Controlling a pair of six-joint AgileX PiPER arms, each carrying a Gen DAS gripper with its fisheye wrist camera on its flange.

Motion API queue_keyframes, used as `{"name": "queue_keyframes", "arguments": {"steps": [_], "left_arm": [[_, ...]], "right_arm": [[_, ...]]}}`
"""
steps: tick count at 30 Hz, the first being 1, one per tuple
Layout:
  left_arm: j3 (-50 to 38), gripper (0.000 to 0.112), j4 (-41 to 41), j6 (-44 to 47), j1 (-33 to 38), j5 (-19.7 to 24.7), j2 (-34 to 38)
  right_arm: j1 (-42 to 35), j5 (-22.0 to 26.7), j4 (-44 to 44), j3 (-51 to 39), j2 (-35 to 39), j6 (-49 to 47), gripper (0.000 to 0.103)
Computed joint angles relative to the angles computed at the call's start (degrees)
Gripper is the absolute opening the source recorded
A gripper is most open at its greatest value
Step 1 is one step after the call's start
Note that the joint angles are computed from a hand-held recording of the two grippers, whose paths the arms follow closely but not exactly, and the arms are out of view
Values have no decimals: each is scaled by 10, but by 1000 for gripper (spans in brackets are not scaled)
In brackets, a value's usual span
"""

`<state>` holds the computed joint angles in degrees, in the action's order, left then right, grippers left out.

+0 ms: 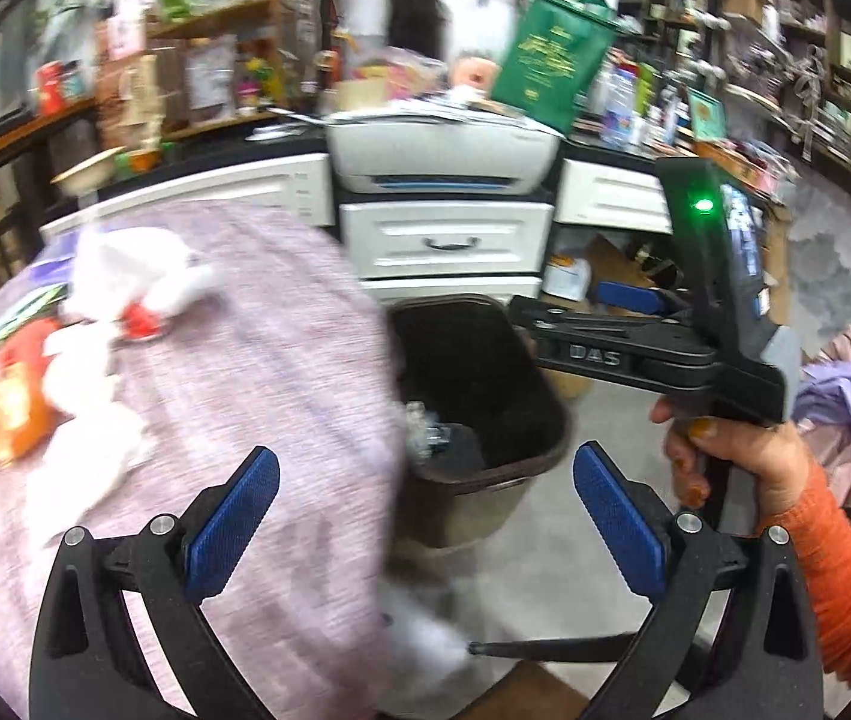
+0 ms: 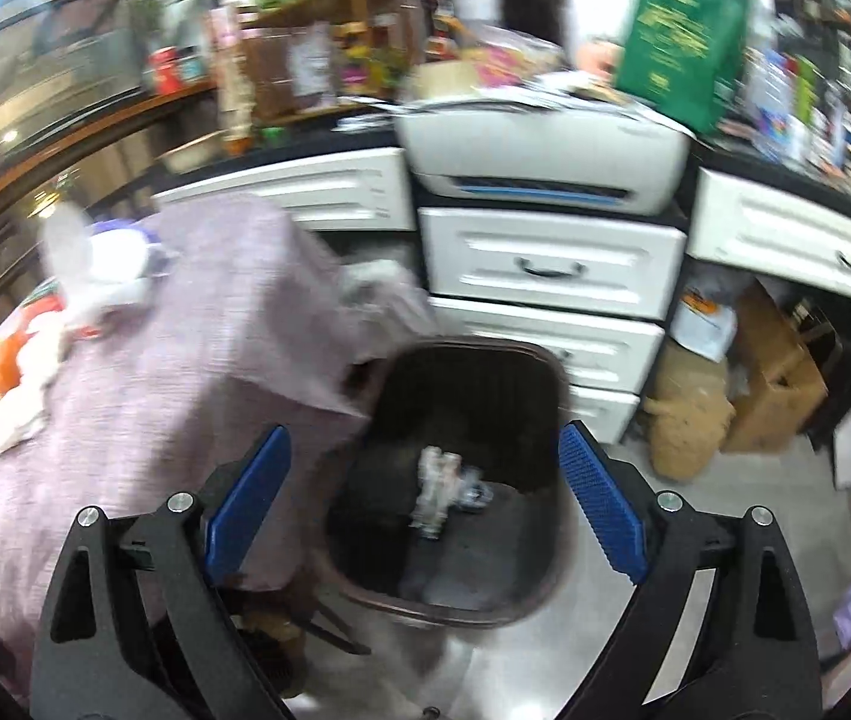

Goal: Collect trash
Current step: 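Move both tools back over the table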

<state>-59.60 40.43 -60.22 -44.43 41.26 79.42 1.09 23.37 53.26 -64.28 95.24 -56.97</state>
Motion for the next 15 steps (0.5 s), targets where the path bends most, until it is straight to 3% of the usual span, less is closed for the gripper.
{"name": "queue_keyframes", "arguments": {"steps": [15], "left_arm": [[153, 97, 27, -53, 72, 121, -223]], "right_arm": [[173, 40, -72, -18, -45, 55, 90]]}}
